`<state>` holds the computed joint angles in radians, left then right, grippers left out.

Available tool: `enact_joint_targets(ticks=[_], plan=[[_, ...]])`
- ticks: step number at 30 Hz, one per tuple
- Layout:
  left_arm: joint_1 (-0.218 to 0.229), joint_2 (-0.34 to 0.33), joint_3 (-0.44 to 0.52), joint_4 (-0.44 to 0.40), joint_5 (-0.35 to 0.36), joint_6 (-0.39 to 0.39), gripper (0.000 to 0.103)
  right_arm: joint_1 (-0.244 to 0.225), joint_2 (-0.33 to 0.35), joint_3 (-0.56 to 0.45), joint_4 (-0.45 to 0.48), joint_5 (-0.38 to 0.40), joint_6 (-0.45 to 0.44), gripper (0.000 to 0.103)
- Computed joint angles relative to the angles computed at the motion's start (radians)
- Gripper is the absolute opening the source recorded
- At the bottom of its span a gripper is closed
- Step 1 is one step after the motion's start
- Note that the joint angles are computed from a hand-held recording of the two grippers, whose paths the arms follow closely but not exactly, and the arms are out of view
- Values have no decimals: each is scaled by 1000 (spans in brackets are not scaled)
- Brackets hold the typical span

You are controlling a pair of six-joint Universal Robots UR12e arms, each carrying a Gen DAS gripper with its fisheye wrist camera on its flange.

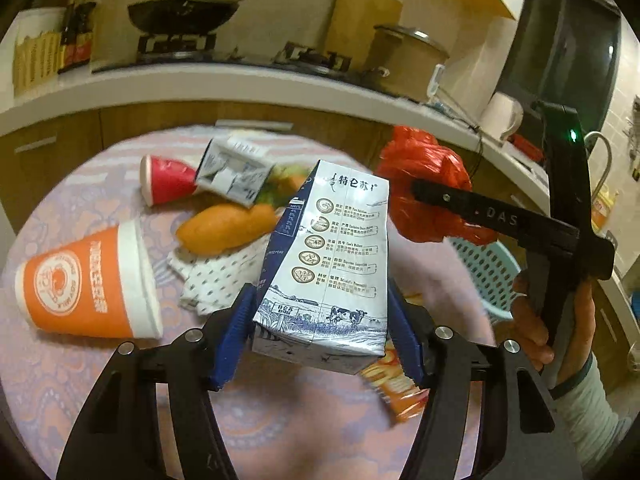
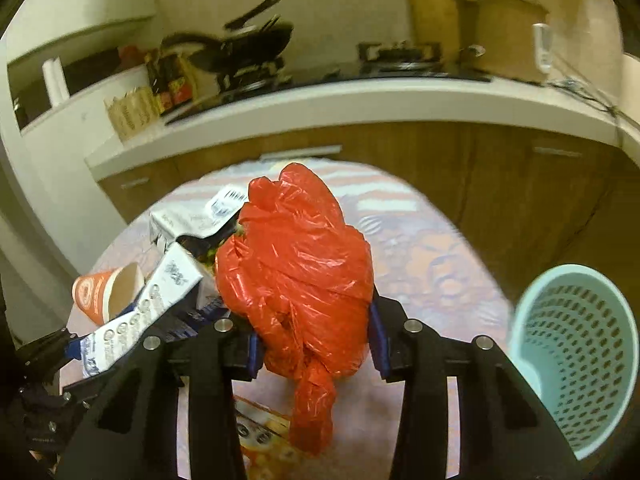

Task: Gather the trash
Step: 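Carry the carton and red bag over the blue basket and open both tools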

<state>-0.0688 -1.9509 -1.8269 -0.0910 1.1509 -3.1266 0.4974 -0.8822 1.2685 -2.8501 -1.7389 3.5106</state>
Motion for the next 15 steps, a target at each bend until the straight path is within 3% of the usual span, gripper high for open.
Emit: enact_joint_targets(ticks=[7,15], plan=[[-51,-2,44,6,-3,15,61,-17,-92,119,-37,-89,32,38],[-128,-42,143,-63,-41,23,61,-50,-184,254,-44,-207,99,38]])
